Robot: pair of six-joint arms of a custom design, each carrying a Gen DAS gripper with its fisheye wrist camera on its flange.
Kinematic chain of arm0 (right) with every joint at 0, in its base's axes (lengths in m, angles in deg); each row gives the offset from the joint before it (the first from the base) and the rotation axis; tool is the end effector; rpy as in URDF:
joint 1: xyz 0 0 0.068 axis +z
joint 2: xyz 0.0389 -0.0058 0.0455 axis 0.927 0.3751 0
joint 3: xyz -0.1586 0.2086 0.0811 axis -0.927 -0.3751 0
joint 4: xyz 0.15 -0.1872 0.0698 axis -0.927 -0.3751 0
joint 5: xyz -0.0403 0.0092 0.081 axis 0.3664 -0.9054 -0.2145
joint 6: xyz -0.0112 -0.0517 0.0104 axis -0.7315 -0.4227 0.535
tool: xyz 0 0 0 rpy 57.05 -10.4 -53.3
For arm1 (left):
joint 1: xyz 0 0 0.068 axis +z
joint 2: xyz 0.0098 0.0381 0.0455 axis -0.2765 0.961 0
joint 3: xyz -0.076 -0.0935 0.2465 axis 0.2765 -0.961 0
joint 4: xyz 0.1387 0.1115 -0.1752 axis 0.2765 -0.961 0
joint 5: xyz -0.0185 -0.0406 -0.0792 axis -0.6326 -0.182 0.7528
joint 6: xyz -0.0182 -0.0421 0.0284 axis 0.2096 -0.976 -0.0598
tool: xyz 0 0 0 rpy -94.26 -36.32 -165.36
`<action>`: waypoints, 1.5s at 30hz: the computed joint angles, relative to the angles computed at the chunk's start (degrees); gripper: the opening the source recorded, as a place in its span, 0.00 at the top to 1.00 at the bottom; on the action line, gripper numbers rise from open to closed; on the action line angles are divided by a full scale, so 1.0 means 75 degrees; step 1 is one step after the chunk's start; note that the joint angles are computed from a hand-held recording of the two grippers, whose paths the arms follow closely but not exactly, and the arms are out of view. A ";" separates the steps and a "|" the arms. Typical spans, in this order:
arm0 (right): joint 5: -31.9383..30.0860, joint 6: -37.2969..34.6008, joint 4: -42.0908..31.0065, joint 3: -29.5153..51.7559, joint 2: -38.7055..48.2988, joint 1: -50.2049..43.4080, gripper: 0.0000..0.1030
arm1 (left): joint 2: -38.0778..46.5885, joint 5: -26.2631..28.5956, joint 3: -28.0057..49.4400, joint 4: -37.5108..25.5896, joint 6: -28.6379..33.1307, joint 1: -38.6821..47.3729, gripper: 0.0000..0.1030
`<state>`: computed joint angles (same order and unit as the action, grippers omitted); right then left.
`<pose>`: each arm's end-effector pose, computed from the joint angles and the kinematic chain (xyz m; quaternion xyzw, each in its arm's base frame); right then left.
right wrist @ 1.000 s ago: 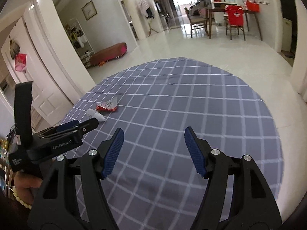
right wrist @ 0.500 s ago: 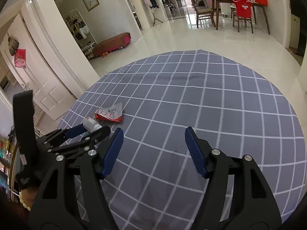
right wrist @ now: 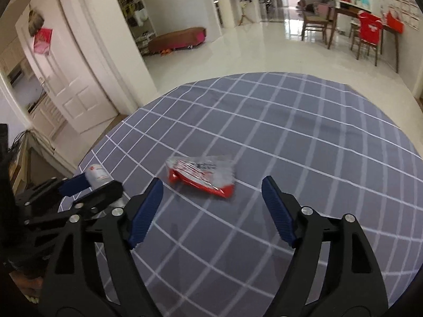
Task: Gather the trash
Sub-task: 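Grasp the white plastic bottle with the left tool while the right tool approaches the red wrapper, then grasp the red-white wrapper with the right tool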
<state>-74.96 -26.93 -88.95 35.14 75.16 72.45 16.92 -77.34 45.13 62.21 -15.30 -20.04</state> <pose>0.3200 0.0363 0.2001 -0.0877 0.9292 0.1620 0.3205 0.2960 -0.0253 0.2196 0.0332 0.9326 -0.0813 0.3500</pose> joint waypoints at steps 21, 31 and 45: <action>0.0099 -0.0991 -0.0231 -0.1135 -0.1384 -0.0585 0.96 | -0.0804 -0.0262 -0.0109 -0.0339 -0.0394 -0.1192 0.51; -0.1613 -0.2064 -0.2029 -0.1644 -0.3338 -0.3038 0.97 | -0.1661 -0.1053 -0.0129 -0.0832 -0.1226 -0.3146 0.51; -0.0495 -0.1665 -0.1485 -0.2052 -0.3294 -0.1537 0.43 | -0.2286 -0.1001 -0.0759 -0.1132 -0.1131 -0.2576 0.51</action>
<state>-78.67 -39.42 -100.09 19.75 50.46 60.92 -0.23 -84.85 39.44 53.72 -23.78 -39.36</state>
